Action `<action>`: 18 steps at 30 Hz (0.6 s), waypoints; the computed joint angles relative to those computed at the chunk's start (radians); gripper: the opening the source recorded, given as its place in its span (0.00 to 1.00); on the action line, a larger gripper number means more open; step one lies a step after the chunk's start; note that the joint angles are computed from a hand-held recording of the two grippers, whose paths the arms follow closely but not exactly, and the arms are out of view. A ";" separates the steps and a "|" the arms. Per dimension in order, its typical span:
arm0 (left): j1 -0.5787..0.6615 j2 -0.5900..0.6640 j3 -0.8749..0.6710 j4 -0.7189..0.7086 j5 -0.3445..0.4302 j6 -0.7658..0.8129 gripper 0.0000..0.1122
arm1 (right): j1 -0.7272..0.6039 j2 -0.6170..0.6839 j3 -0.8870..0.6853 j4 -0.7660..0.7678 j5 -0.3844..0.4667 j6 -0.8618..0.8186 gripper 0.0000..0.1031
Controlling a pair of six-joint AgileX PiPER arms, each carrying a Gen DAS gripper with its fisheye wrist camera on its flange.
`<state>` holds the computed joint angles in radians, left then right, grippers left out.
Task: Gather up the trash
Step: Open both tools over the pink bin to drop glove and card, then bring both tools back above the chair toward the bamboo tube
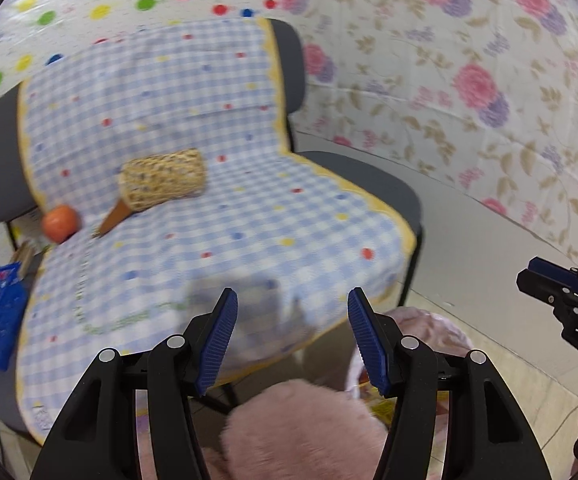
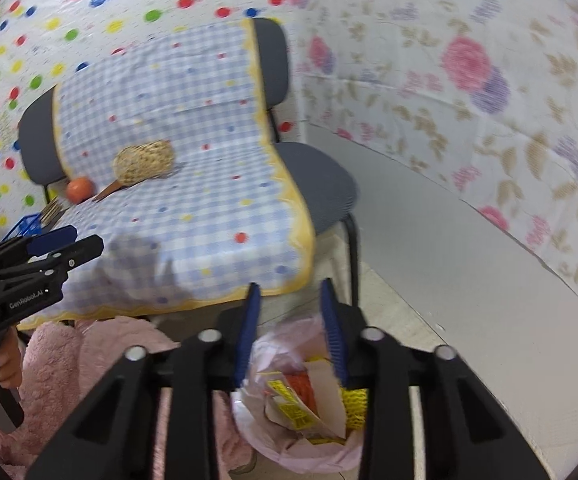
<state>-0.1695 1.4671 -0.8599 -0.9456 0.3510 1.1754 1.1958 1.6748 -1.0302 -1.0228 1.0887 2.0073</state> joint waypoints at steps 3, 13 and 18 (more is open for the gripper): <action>0.072 0.003 -0.007 -0.045 0.010 0.054 0.52 | -0.029 0.047 -0.070 -0.012 -0.043 -0.075 0.14; 0.272 0.081 -0.147 0.095 0.014 -0.065 0.52 | -0.177 0.207 -0.334 0.004 -0.221 -0.334 0.29; 0.328 0.158 -0.310 0.301 0.021 -0.268 0.52 | -0.255 0.305 -0.514 0.078 -0.263 -0.532 0.33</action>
<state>0.1584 1.6246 -1.1696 -0.6446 0.3724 0.9070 0.9411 1.9802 -1.5447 -0.9449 0.8260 1.4750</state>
